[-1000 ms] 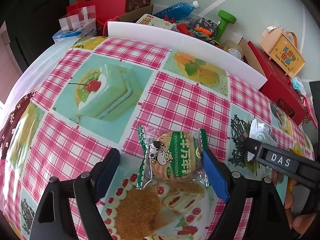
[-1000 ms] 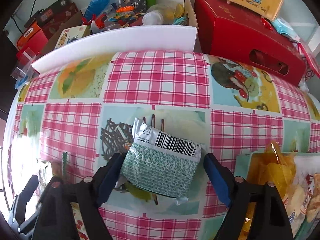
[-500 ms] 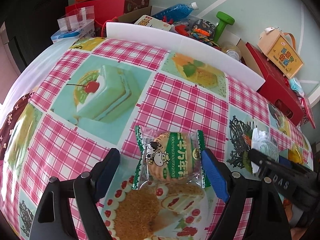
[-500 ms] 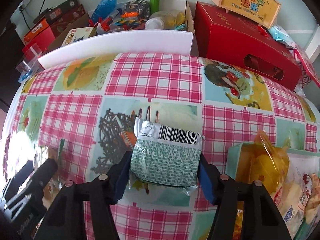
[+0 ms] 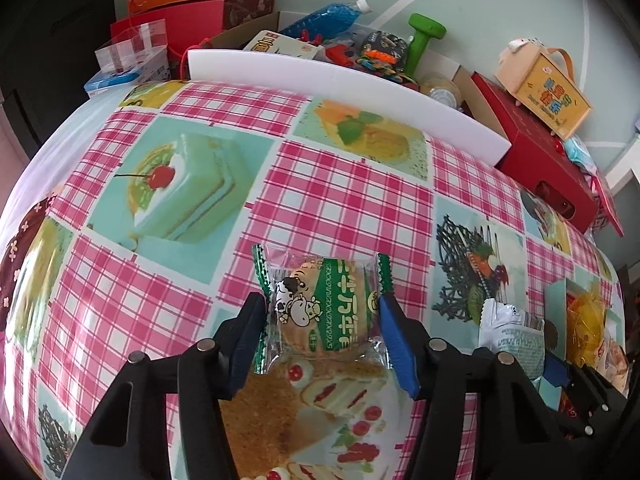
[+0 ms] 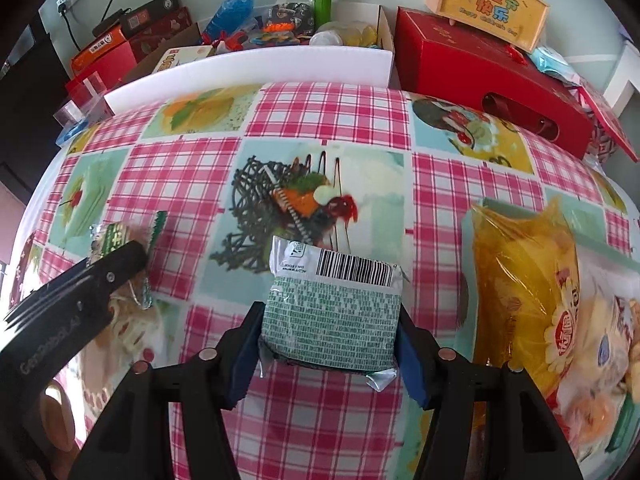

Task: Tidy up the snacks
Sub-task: 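Grasp the mint-green packet with the right tool while the left tool grasps the cracker packet, then carry both packets into the teal tray and open both tools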

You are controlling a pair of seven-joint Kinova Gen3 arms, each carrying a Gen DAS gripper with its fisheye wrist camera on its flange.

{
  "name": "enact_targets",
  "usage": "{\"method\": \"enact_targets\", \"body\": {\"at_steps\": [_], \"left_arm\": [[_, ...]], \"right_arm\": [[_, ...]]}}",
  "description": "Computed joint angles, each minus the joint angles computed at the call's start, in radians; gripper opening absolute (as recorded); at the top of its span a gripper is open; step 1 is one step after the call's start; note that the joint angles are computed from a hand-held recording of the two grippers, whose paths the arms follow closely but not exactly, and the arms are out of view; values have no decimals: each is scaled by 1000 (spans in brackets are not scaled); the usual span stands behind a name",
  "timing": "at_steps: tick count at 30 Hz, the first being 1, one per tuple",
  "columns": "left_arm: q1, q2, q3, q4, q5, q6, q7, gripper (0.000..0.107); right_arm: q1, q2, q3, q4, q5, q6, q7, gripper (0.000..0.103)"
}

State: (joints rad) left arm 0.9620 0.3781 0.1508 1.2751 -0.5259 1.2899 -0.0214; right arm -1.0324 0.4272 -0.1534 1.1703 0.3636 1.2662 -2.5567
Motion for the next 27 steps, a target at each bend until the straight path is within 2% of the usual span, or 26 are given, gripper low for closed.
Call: {"method": "enact_targets", "body": {"at_steps": [6, 18, 21, 27], "left_arm": [[-3, 17, 5, -34, 34, 14, -16, 58], [49, 72, -15, -155, 67, 155, -32, 57], [63, 72, -17, -165, 71, 183, -16, 57], [109, 59, -22, -200, 21, 242, 23, 56]], "right_arm": [[-16, -20, -3, 35, 21, -2, -38, 63], [-40, -71, -36, 102, 37, -24, -102, 62], [-30, -98, -49, 143, 27, -75, -121, 62], [-38, -152, -71, 189, 51, -105, -171, 61]]}}
